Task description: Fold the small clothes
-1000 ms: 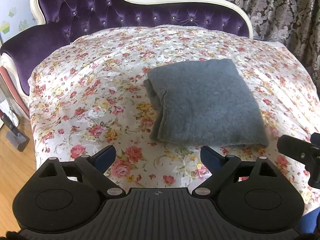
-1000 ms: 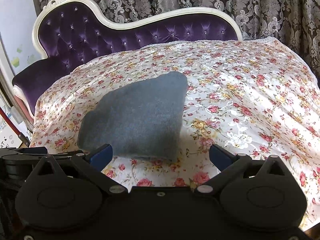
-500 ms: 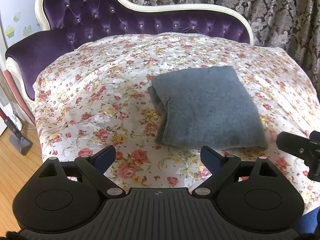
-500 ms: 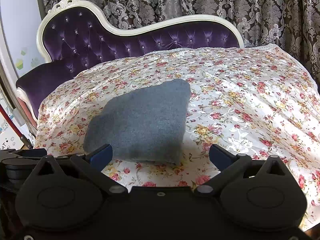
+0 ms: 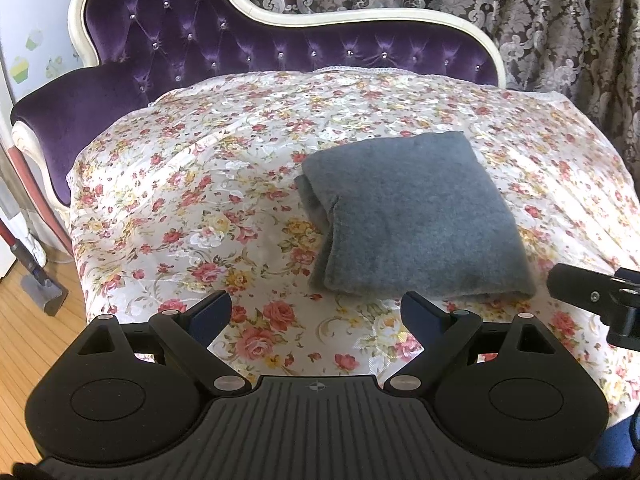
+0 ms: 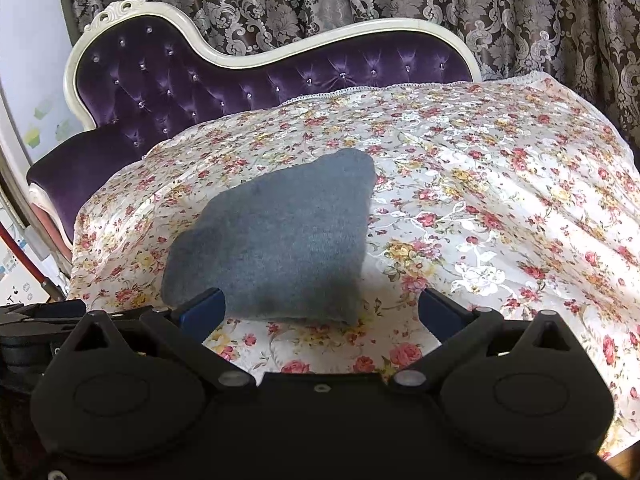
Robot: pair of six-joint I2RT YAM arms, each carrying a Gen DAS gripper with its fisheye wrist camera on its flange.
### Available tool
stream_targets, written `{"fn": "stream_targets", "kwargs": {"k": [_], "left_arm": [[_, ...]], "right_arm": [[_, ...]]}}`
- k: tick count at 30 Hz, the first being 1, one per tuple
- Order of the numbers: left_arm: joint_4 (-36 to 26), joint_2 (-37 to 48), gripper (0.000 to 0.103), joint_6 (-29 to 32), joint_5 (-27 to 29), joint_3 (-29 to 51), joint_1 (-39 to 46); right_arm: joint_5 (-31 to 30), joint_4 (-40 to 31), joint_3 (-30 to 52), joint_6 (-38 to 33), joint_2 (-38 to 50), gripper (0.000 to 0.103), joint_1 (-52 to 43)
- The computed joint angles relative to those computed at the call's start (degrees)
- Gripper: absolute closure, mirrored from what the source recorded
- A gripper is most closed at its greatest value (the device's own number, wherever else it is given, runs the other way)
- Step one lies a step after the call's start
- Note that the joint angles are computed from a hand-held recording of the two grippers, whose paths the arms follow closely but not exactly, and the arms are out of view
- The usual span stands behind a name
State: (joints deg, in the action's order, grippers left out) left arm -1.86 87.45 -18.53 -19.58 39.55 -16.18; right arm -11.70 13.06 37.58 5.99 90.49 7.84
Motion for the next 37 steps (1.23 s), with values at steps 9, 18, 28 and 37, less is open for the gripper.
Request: {"fn": "stream_targets", "kwargs": {"k": [9,18,28,37], "left_arm": [[-0.01,0.15,0.011,-0.01,-0.14,0.09,-0.27],[-0.13,0.47,0.011,0.46,0.10,0.50,-0.21],[0.49,1.21,0.011,1.60,0.71,0.84,0.11],[0.60,2.07,0.011,2.28,1.27,1.22,0.56]], "right_arm": [[-1.54,-0.59,0.40,1.37,0.88,0.001,-0.86],[-2.00,-1.00,0.98,1.42,1.18,0.001,-0.69],[-2.16,-1.18,1.57,1.77,1.69,0.001,-0.46],[-2.96,-1.49,2.25,1.89,2.90,0.001,-0.77]]}}
